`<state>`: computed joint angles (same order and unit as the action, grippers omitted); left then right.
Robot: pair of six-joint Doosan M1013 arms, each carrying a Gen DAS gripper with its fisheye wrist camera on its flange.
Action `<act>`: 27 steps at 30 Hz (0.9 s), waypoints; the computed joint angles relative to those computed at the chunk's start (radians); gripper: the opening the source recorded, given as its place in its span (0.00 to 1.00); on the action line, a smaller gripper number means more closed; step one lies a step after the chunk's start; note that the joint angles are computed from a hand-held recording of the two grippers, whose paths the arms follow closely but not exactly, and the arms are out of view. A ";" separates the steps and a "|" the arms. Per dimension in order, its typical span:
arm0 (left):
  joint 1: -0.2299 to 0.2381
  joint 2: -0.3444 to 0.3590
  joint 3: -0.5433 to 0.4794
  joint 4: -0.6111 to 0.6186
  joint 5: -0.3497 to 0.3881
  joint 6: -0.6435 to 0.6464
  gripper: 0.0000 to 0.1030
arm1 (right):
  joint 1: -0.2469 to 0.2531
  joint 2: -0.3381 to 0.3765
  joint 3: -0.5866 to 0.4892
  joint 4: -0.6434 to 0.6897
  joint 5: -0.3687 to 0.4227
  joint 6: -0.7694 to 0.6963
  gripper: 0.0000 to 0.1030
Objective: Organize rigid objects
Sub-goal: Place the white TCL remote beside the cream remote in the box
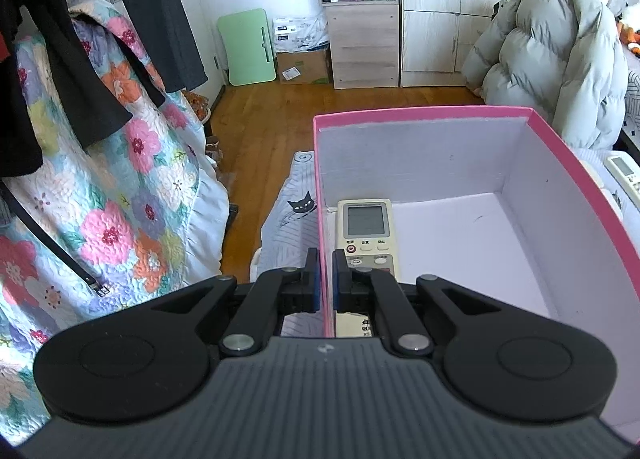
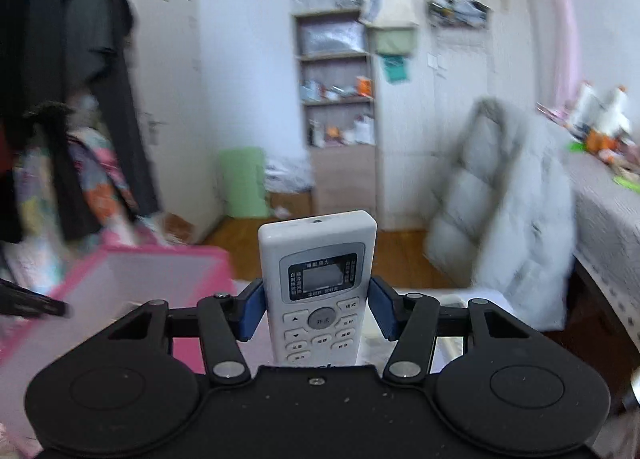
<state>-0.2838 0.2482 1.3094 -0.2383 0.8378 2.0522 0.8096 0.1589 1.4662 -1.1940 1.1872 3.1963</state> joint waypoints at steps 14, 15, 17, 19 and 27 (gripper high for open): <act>-0.001 -0.004 0.004 0.000 -0.014 -0.007 0.02 | -0.166 0.162 -0.301 0.785 -0.289 -0.587 0.59; 0.001 -0.003 0.002 -0.007 -0.011 -0.001 0.02 | -0.179 0.182 -0.325 0.828 -0.265 -0.601 0.59; 0.006 -0.001 -0.001 -0.029 -0.005 0.018 0.02 | -0.209 0.216 -0.353 0.908 -0.242 -0.595 0.59; 0.010 0.002 -0.005 -0.035 -0.001 0.016 0.02 | -0.228 0.240 -0.375 0.963 -0.230 -0.596 0.58; 0.002 0.002 -0.004 -0.008 -0.008 0.014 0.02 | -0.256 0.276 -0.384 0.965 -0.225 -0.424 0.59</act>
<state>-0.2815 0.2497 1.3054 -0.2467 0.8297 2.0659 0.5539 0.4353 1.0820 -0.2289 0.9620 2.7719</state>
